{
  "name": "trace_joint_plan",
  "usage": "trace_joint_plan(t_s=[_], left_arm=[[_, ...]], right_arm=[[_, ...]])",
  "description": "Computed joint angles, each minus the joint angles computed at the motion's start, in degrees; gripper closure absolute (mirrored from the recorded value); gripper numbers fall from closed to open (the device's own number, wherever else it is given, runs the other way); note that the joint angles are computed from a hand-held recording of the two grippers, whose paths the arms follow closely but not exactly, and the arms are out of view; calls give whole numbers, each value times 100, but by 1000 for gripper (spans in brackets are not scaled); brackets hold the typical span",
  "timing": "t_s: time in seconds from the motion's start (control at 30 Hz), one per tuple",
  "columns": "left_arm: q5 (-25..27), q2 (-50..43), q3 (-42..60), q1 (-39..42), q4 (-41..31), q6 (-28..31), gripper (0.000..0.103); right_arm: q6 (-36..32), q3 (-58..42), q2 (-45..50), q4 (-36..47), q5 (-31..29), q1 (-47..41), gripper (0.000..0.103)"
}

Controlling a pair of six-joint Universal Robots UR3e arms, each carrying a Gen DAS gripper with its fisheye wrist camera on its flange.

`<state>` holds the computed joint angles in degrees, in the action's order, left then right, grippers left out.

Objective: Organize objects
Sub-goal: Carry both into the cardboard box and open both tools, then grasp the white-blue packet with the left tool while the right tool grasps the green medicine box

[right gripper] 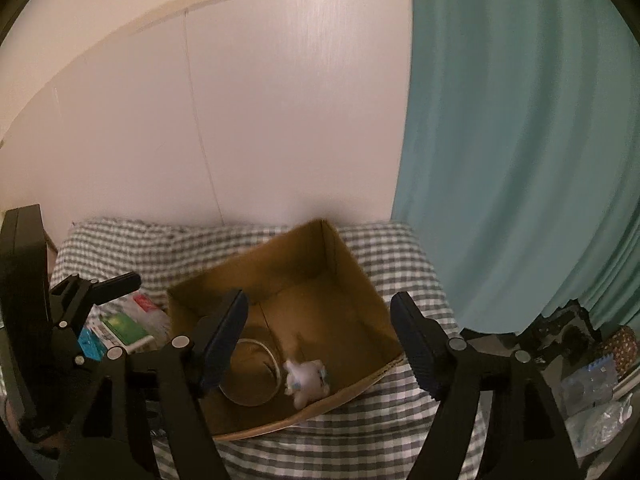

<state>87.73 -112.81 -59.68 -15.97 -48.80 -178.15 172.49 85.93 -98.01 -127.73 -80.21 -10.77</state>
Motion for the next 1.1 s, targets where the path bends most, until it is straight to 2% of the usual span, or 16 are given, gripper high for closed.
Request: trace_joint_plan(t_s=[0.2,0.27,0.43,0.6,0.7,0.8,0.93,1.1], left_arm=[[-686,1567,-1029,1070,-388,313,1],[-814,2020,-1344,1509,-488,522,1],[-1458,3208,-2176,2981,-1014,1083,1],[-2050,4196,-3160,4483,-1211,1918,1],[-2246,4426,-3641,5130,-1235,2287,1],[-2220,4440,-4282,5493,-891,2509,1],[-2001,4255,-5096,5477,-184,2677,1],[-1706,3739,-5717,5283,286,2992,1]], right_arm=[[498,-343,-609,479,-484,665,22],[653,-631,-599,684,-883,1213,22],[1356,-1387,-143,1081,-1978,2785,17],[2095,-2201,859,1301,-2856,4158,14],[2400,-2617,1621,1290,-3080,4641,13],[2673,-2912,2237,1330,-3111,4890,13],[2943,-3333,3157,1371,-3160,5133,13],[2861,-3321,3703,1271,-3220,5133,13]])
